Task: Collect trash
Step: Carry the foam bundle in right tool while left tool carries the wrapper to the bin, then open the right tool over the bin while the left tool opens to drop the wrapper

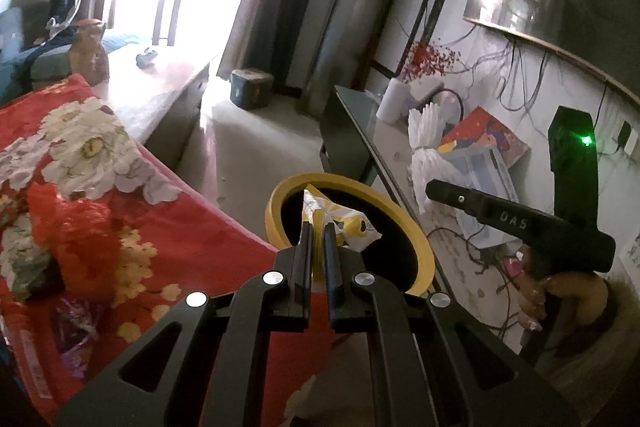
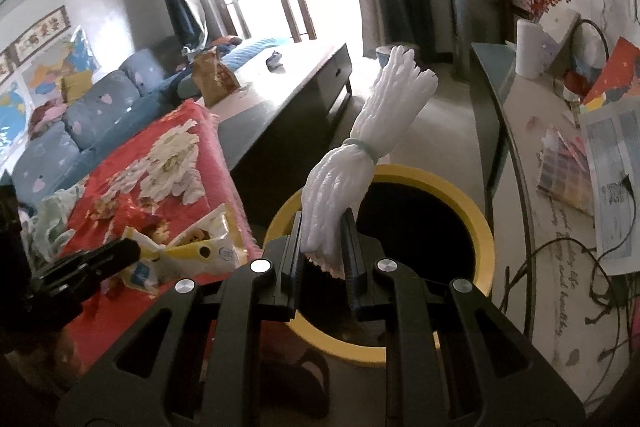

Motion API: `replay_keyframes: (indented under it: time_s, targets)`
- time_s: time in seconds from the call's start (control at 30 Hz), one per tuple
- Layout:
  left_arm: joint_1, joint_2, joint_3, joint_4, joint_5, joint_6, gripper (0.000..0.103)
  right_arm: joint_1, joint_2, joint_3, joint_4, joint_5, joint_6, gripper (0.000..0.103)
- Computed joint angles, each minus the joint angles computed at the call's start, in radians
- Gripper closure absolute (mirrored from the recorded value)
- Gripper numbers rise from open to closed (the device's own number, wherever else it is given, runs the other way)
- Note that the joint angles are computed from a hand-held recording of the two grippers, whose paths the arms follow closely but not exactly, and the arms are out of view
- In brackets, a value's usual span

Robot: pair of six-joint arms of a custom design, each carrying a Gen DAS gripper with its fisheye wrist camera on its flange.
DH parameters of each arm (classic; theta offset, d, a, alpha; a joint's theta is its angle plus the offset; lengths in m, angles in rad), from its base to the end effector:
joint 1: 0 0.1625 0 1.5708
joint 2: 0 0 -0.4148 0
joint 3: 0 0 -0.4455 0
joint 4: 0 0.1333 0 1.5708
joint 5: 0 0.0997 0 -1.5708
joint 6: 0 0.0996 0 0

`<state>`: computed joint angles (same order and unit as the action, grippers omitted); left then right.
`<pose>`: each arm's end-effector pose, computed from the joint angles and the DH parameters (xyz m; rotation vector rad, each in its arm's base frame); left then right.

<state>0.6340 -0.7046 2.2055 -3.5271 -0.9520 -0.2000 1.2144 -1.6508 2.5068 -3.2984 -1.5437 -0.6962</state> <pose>-0.2674 -0.4338 -0.0422 0.7827 2.5809 -0.9880 -0.0118 -0.4216 0.2517 0.4439 -2.4928 1.0367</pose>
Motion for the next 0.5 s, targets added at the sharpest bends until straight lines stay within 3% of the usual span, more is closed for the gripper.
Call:
replay_keyframes:
  time_s: [0.5]
  targets:
    - [0.051,0.107,-0.117,0.071,-0.062,0.032,0.097,-0.047,0.035,-0.031,0.053,-0.046,0.003,0.09]
